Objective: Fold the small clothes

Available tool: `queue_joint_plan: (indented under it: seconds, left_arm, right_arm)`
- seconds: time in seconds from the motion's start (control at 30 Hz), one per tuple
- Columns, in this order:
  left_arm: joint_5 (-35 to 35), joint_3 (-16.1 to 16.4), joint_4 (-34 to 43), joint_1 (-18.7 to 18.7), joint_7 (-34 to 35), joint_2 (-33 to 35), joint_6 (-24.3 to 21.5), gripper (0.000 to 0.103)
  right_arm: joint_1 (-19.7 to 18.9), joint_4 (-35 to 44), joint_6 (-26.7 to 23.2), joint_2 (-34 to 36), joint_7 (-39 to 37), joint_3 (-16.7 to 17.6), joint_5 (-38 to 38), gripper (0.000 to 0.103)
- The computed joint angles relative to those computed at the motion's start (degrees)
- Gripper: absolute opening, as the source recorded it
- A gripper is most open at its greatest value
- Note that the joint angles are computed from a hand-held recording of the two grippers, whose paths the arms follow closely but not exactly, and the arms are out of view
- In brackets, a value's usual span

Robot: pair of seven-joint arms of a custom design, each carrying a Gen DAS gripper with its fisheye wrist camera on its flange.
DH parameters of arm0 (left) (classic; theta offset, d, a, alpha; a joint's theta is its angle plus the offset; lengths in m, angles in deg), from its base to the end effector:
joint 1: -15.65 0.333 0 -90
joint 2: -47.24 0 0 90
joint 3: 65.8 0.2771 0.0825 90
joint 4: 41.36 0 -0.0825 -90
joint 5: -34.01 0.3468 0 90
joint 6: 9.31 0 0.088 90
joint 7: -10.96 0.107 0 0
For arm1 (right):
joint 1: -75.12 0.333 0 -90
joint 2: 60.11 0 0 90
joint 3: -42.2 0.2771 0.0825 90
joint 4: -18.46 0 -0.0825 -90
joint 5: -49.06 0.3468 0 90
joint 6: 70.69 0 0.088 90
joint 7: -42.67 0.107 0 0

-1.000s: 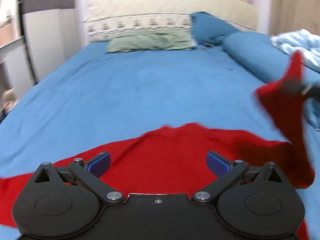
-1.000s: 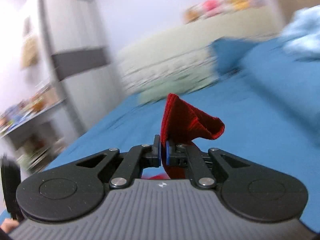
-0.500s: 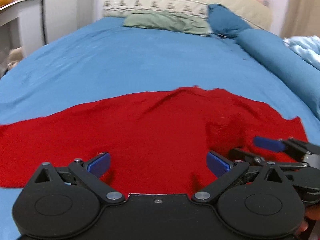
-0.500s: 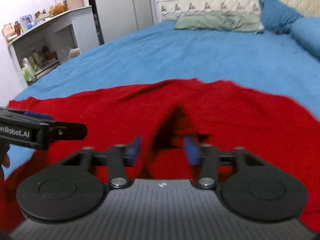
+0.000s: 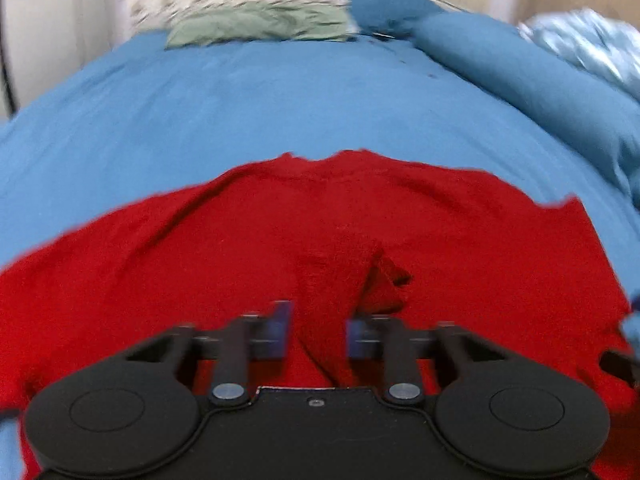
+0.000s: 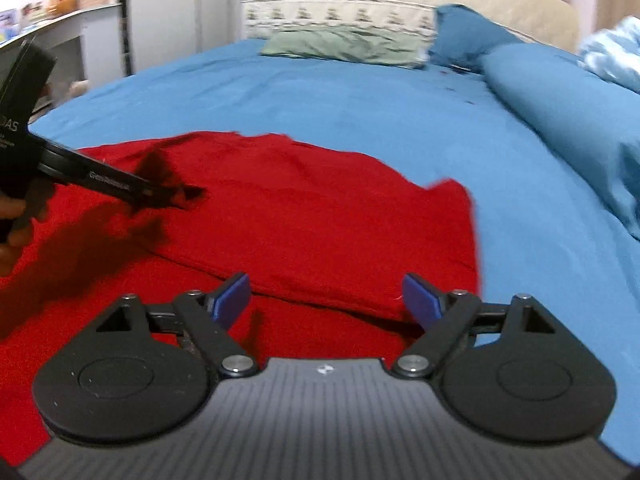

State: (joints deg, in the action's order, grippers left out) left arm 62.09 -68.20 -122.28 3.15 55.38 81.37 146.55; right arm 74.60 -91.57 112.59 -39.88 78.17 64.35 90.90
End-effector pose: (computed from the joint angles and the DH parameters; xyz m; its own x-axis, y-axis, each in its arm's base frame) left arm 0.6812 -0.1917 0.4173 0.1263 -0.9846 0.1207 -0.7061 -0.1746 -0.6862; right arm 0.5991 0.1462 0.3970 0.4401 -0.8952 0.0703 -0.5089 -0.3131 -0.8019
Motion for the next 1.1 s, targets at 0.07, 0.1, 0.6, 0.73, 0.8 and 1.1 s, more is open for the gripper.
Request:
queue_joint_plan:
  seconds: [0.07, 0.1, 0.6, 0.73, 0.8, 1.1]
  left_arm:
    - [2.14, 4.01, -5.54, -1.71, -9.70, -3.18, 3.77, 0.021]
    - [4.01, 5.97, -8.65, -2.57, -14.83, -5.05, 5.30, 0.021]
    - [2.21, 2.37, -17.29, 2.22, -14.27, -8.88, 12.62, 0.033]
    - [4.24, 2.70, -15.84, 1.44, -13.71, -8.90, 9.25, 0.004]
    - [7.56, 5.12, -14.96, -0.47, -17.50, -9.11, 9.38, 0.004]
    - [34.59, 15.39, -18.25, -6.38, -40.29, -16.61, 4.47, 0.004]
  right_arm:
    - [1.06, -0.31, 0.70, 0.08, 2.14, -2.05, -0.35, 0.100]
    - [0.47, -0.49, 1.08, 0.15, 2.65, -1.79, -0.13, 0.100]
    - [3.43, -4.95, 2.94, -1.45, 16.14, -7.82, -8.43, 0.101]
    - [4.46, -4.95, 2.89, -1.16, 18.98, -9.23, -11.61, 0.101]
    - [7.67, -4.89, 3.02, -1.00, 21.43, -12.79, -13.66, 0.101]
    - [32.48, -1.90, 4.08, 3.83, 32.80, -39.67, -20.03, 0.101]
